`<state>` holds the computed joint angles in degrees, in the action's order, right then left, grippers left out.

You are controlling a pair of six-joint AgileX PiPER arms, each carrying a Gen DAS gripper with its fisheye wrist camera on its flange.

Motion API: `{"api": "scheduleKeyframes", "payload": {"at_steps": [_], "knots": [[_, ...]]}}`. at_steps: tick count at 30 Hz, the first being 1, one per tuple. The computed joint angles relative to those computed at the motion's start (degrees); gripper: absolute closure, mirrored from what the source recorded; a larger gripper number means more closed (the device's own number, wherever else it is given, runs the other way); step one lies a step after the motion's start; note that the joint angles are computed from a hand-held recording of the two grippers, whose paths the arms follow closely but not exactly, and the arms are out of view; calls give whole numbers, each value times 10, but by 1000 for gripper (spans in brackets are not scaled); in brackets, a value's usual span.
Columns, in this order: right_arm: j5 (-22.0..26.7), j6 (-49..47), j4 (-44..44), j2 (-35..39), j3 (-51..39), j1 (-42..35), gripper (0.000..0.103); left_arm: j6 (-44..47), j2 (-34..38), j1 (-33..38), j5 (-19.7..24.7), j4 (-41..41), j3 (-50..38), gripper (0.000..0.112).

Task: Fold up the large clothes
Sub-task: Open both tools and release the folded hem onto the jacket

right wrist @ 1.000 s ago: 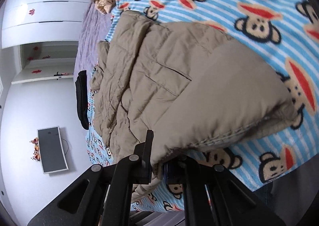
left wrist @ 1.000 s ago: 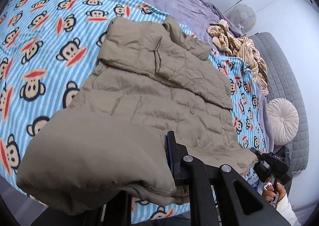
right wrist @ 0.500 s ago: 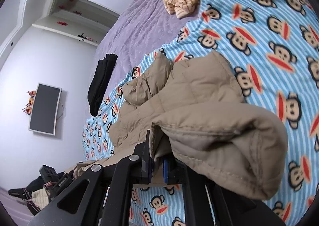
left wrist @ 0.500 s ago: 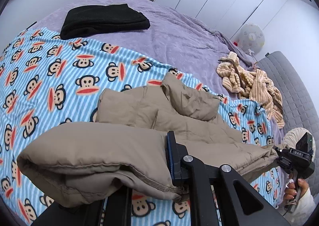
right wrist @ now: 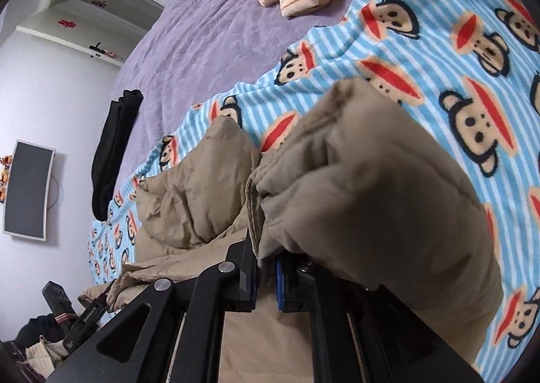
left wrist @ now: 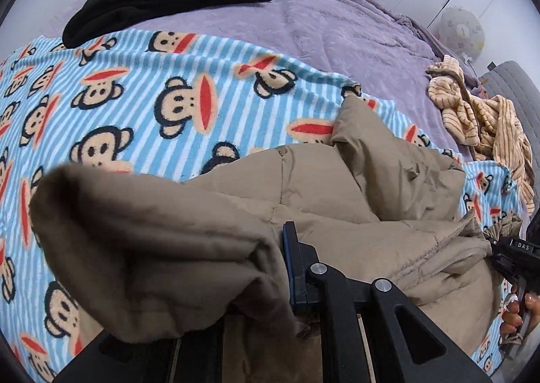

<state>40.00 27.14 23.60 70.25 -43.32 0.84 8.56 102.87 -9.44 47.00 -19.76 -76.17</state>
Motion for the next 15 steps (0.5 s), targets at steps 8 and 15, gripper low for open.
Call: {"api": "scheduleKeyframes", "payload": {"at_steps": [8, 15], "knots": [[-112, -156, 147, 65, 63, -20, 95, 3, 0, -13, -40, 9, 23, 96], [-66, -105, 69, 8, 49, -19, 83, 19, -85, 6, -60, -3, 65, 29]]}}
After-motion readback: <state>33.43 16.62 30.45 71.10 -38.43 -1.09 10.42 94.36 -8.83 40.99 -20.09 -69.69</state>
